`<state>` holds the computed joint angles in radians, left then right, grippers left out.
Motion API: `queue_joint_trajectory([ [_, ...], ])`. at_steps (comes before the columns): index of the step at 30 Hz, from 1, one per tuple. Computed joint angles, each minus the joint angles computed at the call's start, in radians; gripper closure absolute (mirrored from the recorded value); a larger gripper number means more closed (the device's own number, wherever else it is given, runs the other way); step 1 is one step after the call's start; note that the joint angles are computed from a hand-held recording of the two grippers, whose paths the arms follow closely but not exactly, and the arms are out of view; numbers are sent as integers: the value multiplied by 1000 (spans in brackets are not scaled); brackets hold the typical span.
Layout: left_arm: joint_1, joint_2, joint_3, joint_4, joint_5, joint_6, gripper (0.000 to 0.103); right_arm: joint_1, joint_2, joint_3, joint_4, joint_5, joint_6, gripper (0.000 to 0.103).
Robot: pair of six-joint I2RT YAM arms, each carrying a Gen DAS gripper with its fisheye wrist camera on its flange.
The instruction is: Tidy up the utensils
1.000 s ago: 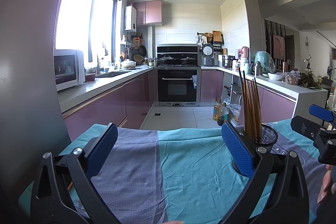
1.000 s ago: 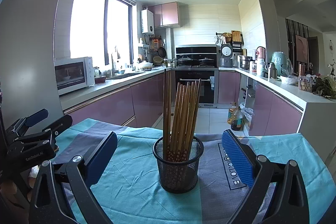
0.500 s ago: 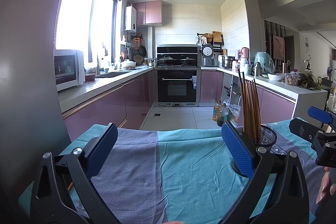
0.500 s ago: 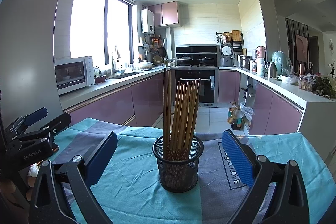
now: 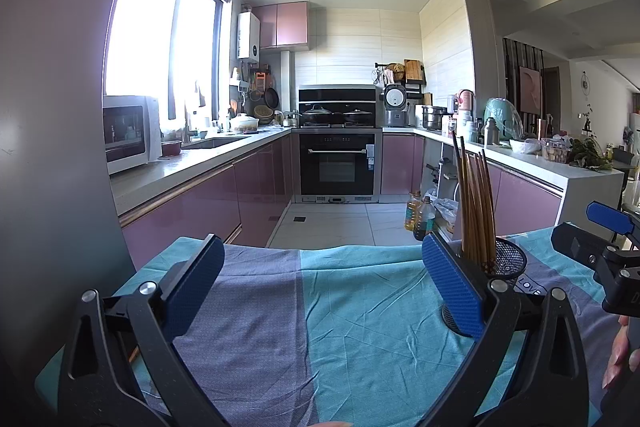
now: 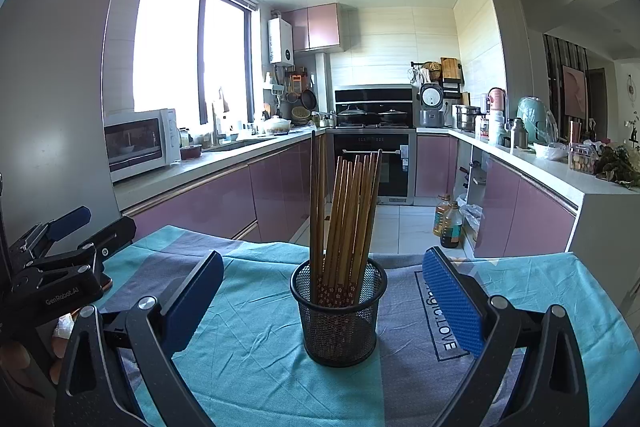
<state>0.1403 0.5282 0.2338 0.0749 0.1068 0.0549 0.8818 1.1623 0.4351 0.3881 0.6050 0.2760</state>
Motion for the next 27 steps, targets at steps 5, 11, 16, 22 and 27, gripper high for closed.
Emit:
queue_joint_trajectory([
  [5, -1, -3, 0, -2, 0, -1, 6, 0, 1, 0, 0, 1, -1, 7],
  [11, -2, -1, 0, -2, -2, -1, 6, 0, -1, -2, 0, -1, 1, 7],
  [16, -5, -3, 0, -4, -3, -2, 6, 1, 0, -3, 2, 1, 1, 7],
  [22, -4, -4, -1, -3, -3, -2, 6, -1, -2, -2, -1, -1, 2, 7],
  [27, -8, -13, 0, -12, -10, -3, 6, 0, -4, -4, 1, 3, 0, 7],
])
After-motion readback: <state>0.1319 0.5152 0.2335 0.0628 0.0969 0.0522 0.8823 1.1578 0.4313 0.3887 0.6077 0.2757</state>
